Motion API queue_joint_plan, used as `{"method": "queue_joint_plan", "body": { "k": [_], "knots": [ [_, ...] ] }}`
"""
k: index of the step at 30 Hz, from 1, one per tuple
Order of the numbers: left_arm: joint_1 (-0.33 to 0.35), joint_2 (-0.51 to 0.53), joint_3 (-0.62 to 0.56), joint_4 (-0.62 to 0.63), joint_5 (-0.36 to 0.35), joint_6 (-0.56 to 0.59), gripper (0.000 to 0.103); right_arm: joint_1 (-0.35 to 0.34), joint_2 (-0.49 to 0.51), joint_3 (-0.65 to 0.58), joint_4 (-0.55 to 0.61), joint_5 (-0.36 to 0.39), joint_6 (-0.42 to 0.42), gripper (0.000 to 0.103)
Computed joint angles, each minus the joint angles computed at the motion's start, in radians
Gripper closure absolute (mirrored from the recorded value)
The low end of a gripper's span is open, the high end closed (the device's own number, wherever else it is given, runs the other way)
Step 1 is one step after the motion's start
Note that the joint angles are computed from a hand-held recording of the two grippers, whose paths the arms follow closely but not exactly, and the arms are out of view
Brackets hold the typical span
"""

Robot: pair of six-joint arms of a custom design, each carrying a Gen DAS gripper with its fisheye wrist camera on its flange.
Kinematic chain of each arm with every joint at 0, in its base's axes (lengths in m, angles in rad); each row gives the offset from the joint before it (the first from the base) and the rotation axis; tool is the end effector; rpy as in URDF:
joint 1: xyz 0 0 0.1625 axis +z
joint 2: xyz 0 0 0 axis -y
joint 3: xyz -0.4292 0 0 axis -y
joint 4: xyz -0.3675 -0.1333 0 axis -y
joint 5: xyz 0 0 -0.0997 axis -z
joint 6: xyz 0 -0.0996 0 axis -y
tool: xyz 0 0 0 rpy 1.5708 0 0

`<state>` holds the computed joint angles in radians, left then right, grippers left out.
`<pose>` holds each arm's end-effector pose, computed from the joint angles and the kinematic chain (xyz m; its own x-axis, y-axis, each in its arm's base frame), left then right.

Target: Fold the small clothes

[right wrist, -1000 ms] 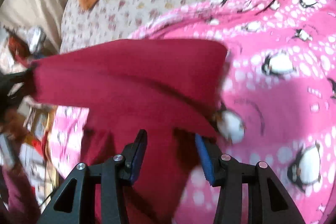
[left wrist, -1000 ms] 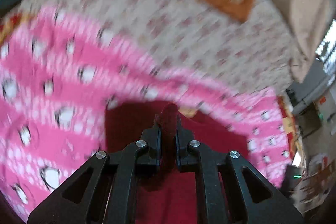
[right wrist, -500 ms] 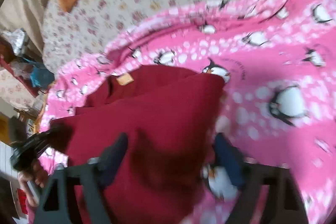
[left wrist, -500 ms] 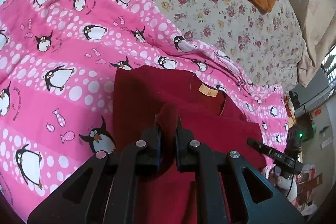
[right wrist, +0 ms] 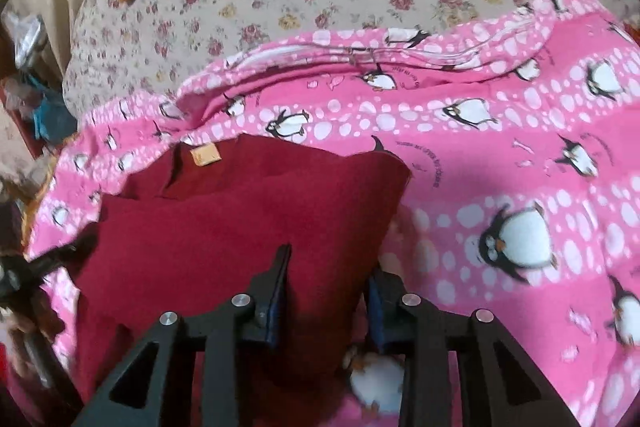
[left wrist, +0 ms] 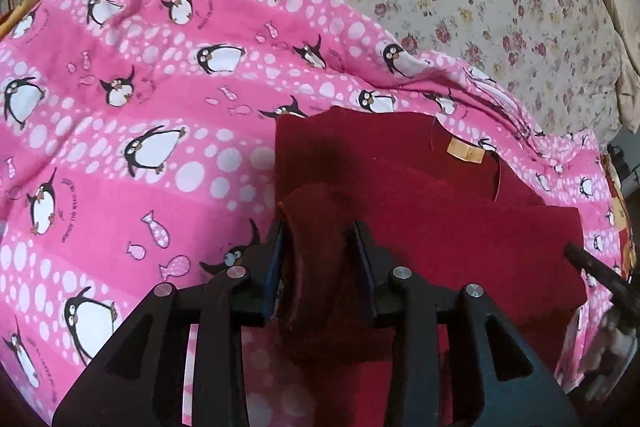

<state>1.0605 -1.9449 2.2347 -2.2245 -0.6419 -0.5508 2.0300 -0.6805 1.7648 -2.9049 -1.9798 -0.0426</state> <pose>0.0346 -0.3743 0.4368 -0.8027 -0.3896 -0.4515 0.0426 0.7177 -0.6950 0.3608 -0.5184 0.0438 -0.8470 -0.3552 0.3955 -0.4660 0.8542 -0.2306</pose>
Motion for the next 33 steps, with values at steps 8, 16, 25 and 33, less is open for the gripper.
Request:
{"method": "queue_joint_plan", "body": {
  "k": [8, 16, 25, 33],
  "knots": [
    [0.009, 0.015, 0.023, -0.013, 0.037, 0.013, 0.059, 0.073, -0.005, 0.037, 0.031, -0.113, -0.110, 0.064],
    [0.009, 0.009, 0.028, -0.016, 0.038, -0.007, 0.055, 0.074, -0.083, 0.128, -0.055, -0.051, -0.085, 0.064],
    [0.007, -0.002, 0.048, -0.034, 0.059, 0.010, 0.040, 0.062, -0.061, 0.153, -0.012, -0.075, -0.091, 0.064],
    [-0.086, -0.098, 0.069, 0.130, 0.089, -0.098, 0.040, 0.072, -0.139, 0.214, -0.005, -0.012, -0.027, 0.060]
  ]
}}
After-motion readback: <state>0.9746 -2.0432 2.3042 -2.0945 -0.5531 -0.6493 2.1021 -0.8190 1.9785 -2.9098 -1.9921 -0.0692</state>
